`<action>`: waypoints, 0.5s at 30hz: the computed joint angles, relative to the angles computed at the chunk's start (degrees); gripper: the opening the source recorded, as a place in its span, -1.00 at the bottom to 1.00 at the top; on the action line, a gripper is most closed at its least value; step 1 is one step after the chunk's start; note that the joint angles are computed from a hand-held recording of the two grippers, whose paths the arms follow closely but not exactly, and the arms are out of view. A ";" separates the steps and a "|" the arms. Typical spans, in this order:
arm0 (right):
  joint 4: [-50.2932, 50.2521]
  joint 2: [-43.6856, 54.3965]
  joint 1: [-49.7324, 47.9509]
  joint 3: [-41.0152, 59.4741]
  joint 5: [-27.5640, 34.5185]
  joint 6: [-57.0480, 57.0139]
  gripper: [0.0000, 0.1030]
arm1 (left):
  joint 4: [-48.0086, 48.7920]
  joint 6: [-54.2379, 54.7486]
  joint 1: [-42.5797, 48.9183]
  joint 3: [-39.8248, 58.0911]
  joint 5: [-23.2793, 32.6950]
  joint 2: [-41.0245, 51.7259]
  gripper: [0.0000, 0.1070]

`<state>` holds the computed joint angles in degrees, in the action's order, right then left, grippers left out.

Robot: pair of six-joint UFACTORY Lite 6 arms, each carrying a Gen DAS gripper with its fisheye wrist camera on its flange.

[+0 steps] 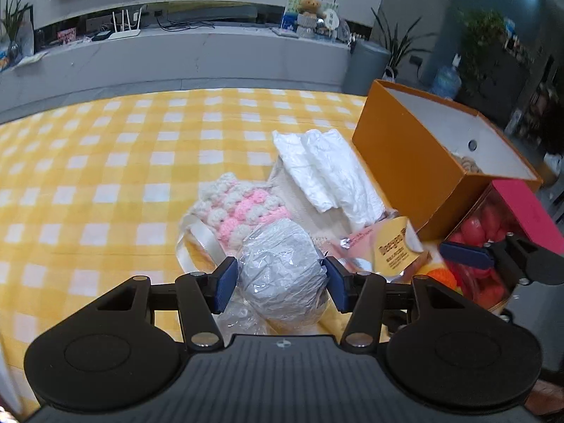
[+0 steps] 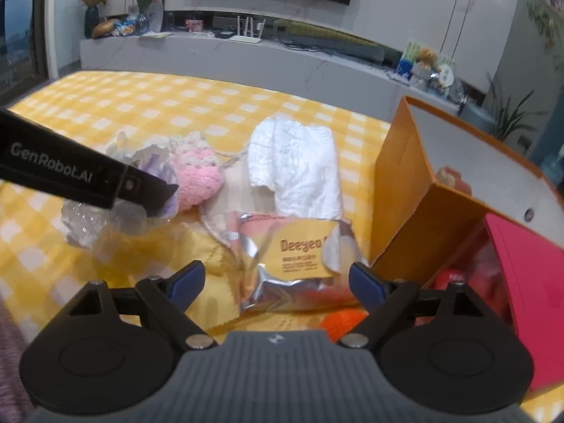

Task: Organize soft objects
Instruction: 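Grasp the plastic-wrapped bundle with the left gripper, then grasp the silver Deeyeo snack bag with the right gripper while the left holds the bundle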

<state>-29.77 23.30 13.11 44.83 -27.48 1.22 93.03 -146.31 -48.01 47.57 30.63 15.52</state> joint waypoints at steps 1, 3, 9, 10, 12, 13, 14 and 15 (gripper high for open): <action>2.79 0.88 0.49 0.53 -0.34 -2.50 0.73 | 1.73 -2.33 -0.55 -0.41 0.86 0.46 0.14; 6.94 3.21 1.05 2.44 -0.63 -5.49 0.77 | 3.82 -4.39 -1.01 -0.30 2.17 1.50 0.14; 4.52 9.62 0.32 8.95 0.55 -0.91 0.85 | 9.35 -11.44 -0.96 -0.60 2.70 3.13 0.14; 4.29 10.21 0.24 9.29 0.38 -0.79 0.86 | 9.60 -11.59 -0.88 -0.34 2.56 3.49 0.14; 5.50 11.64 0.56 10.70 0.96 -1.82 0.88 | 7.96 -9.36 -1.40 0.64 2.89 4.28 0.14; 5.26 12.36 0.62 11.49 1.43 -1.43 0.88 | 7.02 -7.86 -1.77 1.24 3.16 4.83 0.14; 4.54 13.10 0.65 12.43 2.22 -0.46 0.88 | 6.18 -6.61 -2.06 1.93 3.39 5.43 0.14; 3.59 13.56 0.51 13.05 2.81 0.74 0.87 | 6.10 -6.24 -2.22 2.23 3.55 5.76 0.14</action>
<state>-26.18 36.86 13.63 57.87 -24.67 1.96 99.13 -152.55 -50.23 49.80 34.18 21.27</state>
